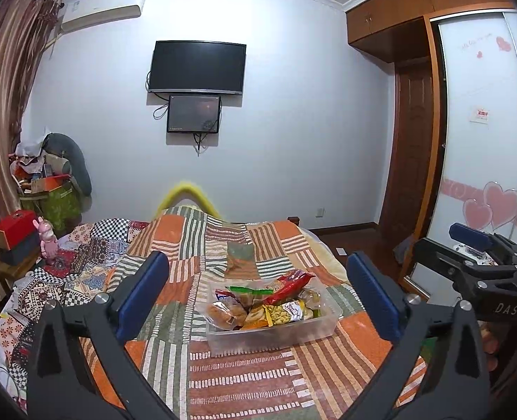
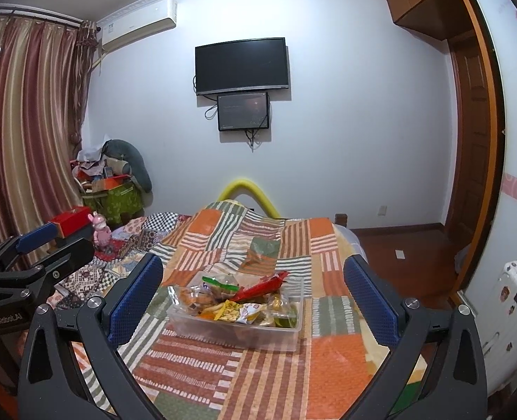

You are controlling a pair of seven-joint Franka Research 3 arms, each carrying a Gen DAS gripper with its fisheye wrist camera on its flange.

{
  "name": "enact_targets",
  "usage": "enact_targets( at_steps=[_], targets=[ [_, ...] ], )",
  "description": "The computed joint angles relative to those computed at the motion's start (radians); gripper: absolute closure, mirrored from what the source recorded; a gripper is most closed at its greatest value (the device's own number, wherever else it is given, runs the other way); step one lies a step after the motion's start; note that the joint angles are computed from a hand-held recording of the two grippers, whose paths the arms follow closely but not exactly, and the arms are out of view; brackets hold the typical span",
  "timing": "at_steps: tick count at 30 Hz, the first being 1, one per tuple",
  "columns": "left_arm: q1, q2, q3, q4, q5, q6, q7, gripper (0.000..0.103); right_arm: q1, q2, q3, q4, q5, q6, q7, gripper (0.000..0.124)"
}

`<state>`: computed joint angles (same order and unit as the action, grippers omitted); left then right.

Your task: Organize snacks

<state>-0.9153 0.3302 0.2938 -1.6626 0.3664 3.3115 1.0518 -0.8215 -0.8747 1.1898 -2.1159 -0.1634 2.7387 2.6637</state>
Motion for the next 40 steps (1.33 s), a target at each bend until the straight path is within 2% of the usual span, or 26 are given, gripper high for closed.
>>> enact_targets(
  at_steps=[10, 15, 22, 25, 27, 31, 35, 40],
  targets=[
    [0.022, 0.004, -0.026, 0.007, 0.014, -0.005, 0.000, 0.000, 0.007, 0.002, -0.004, -0.001, -0.004, -0.011, 0.004, 0.021],
    [0.060, 0.009, -0.069, 0.022, 0.029, -0.016, -0.003, 0.000, 0.008, 0.002, -0.005, -0.002, -0.009, -0.009, 0.007, 0.021],
    [0.033, 0.012, -0.036, 0.020, 0.034, 0.005, -0.010, 0.000, 0.010, 0.002, -0.005, -0.004, -0.010, -0.009, 0.012, 0.021],
    [0.078, 0.011, -0.092, 0.023, 0.033, -0.002, 0.014, 0.000, 0.014, -0.001, -0.009, -0.009, -0.011, -0.007, 0.015, 0.021],
    [0.083, 0.010, -0.100, 0.023, 0.031, -0.006, 0.016, 0.000, 0.013, 0.001, -0.009, -0.008, -0.014, -0.009, 0.015, 0.021],
    [0.157, 0.003, -0.186, 0.019, 0.039, -0.015, 0.024, 0.000, 0.019, -0.001, -0.011, -0.011, -0.016, -0.012, 0.017, 0.021],
    [0.148, 0.000, -0.173, 0.014, 0.050, -0.014, 0.017, 0.000, 0.024, 0.001, -0.014, -0.012, -0.019, -0.016, 0.019, 0.021],
    [0.186, -0.005, -0.218, 0.008, 0.061, -0.019, 0.019, 0.000, 0.026, 0.003, -0.015, -0.013, -0.023, -0.017, 0.024, 0.021]
  ],
)
